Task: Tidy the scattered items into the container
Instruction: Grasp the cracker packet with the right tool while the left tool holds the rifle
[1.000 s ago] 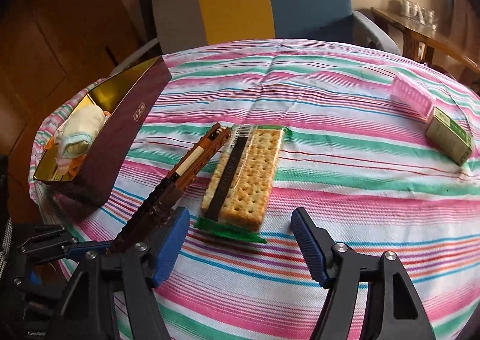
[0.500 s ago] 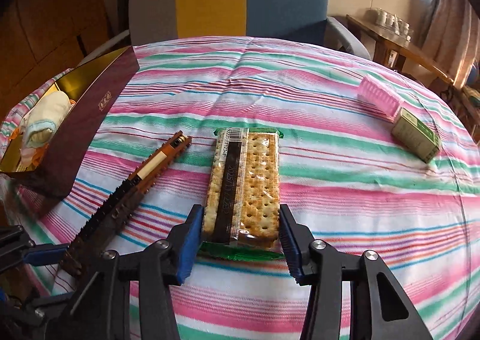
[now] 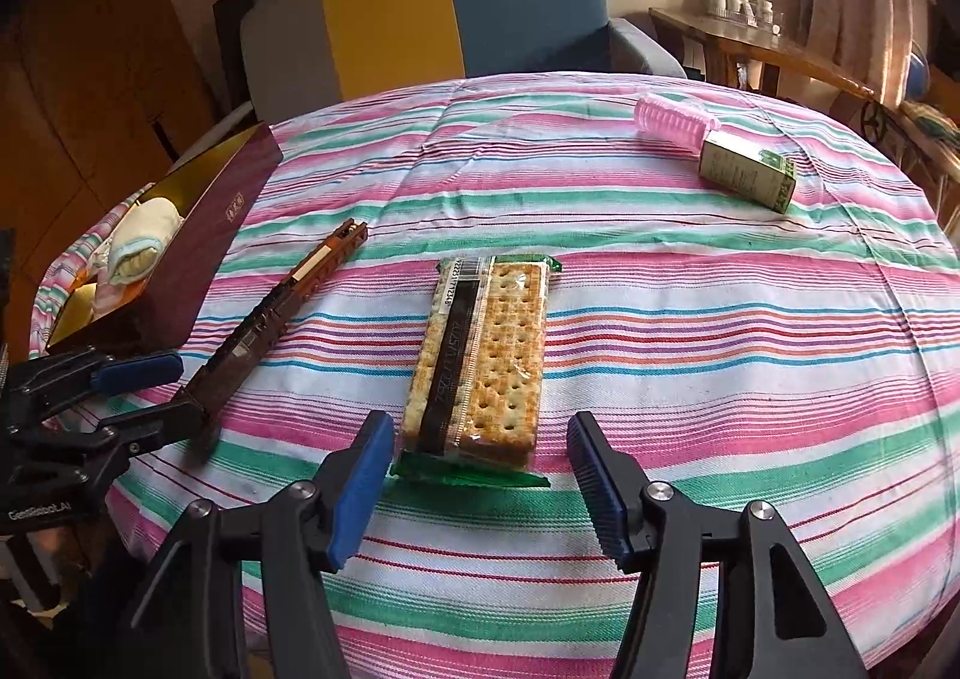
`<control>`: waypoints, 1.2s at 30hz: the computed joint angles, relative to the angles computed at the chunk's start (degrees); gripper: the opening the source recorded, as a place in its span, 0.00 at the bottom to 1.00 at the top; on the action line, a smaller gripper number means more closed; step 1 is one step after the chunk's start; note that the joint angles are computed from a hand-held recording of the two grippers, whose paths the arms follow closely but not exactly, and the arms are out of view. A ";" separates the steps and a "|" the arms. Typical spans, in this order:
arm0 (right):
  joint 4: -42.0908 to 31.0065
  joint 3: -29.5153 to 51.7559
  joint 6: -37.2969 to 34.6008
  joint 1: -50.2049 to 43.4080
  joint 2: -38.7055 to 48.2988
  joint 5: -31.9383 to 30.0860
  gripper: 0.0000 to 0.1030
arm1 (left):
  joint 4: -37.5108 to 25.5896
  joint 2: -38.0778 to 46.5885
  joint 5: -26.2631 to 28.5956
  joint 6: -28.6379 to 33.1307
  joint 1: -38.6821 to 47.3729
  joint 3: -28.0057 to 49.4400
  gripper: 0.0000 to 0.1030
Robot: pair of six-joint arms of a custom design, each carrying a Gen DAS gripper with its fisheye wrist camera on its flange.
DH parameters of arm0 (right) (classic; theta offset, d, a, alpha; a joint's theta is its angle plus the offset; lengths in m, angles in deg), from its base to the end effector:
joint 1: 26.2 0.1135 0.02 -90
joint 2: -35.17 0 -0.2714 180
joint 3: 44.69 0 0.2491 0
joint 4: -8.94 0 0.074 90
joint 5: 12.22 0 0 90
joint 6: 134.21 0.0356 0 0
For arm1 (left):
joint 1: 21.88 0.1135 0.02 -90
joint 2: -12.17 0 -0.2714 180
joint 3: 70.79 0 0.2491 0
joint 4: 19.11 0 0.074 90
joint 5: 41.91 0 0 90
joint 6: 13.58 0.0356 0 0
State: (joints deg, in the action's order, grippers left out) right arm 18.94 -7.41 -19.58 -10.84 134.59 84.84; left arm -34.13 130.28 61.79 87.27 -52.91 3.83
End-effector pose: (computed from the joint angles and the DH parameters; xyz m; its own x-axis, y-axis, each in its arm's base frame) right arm 0.2402 0.0615 0.0747 -0.7713 0.2170 -0.5983 0.1444 0.9752 0.1676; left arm 0.3258 -0.2058 0.0889 -0.6034 0.5764 -0.5510 0.7335 0.6723 -0.1000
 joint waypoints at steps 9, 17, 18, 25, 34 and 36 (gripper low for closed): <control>-5.07 5.94 1.12 0.59 3.01 3.36 0.63 | -3.55 3.58 -1.58 1.42 -1.09 5.65 0.51; -9.51 11.66 0.82 0.54 7.51 4.83 0.61 | -6.63 6.86 0.43 1.44 -0.31 9.98 0.51; -9.67 11.93 0.54 0.76 7.87 5.38 0.56 | -6.49 7.02 0.47 1.64 -0.32 10.10 0.51; -9.90 12.15 -0.48 1.80 8.31 8.15 0.47 | -4.46 7.15 -0.25 1.55 -0.72 9.54 0.31; -8.77 10.17 3.59 3.62 6.73 7.59 0.47 | -2.05 5.04 2.98 0.01 -0.07 5.31 0.27; -8.66 9.86 4.22 4.43 6.61 7.71 0.47 | -2.95 5.34 3.64 -0.57 0.21 6.08 0.27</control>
State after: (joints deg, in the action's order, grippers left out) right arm 10.28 2.45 -15.35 -6.41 141.19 92.55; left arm -37.08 135.62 65.42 86.70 -52.70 9.91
